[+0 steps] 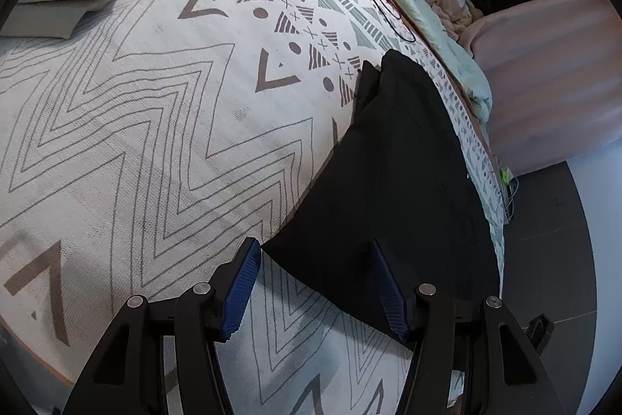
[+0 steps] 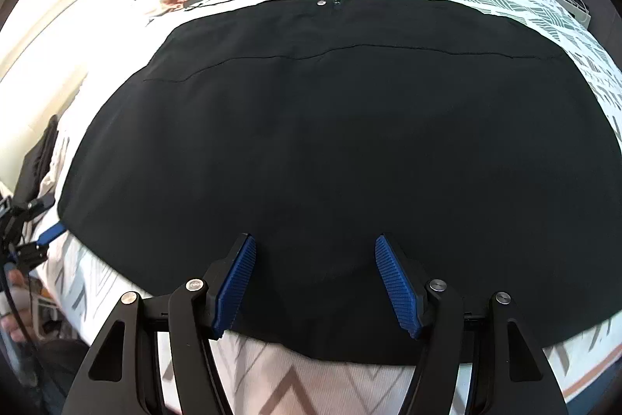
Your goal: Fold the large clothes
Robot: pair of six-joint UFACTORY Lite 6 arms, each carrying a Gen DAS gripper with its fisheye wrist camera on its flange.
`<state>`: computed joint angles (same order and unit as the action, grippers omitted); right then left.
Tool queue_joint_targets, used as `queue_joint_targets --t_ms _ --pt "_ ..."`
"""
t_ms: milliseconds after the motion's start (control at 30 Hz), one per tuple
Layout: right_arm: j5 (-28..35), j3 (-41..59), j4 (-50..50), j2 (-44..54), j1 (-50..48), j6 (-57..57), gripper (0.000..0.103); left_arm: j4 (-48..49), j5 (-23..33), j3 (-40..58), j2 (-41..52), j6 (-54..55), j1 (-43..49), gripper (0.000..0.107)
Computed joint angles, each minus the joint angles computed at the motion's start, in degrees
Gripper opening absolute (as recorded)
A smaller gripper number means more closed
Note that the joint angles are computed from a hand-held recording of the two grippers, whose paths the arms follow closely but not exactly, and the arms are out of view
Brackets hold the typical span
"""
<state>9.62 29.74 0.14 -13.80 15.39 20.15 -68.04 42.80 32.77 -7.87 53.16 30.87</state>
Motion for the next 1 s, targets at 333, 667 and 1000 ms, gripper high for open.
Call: queue_joint_targets --t_ms 333,667,1000 --pt "2.9 22.4 9.9 22.1 -6.6 -12.9 0.059 -6.3 -6.6 3.8 5.9 1.5 -6.6 0.051" --pt "12.3 52.4 -0.7 44.0 -7.3 -4.1 0.058 -8.3 -15.5 2.8 4.0 -2.6 -12.5 0.051" --pt "21.2 81.1 0.6 63.2 -9.1 -7.1 0.059 -9.4 -14.7 4.1 6.0 -2.3 -12.0 0.051"
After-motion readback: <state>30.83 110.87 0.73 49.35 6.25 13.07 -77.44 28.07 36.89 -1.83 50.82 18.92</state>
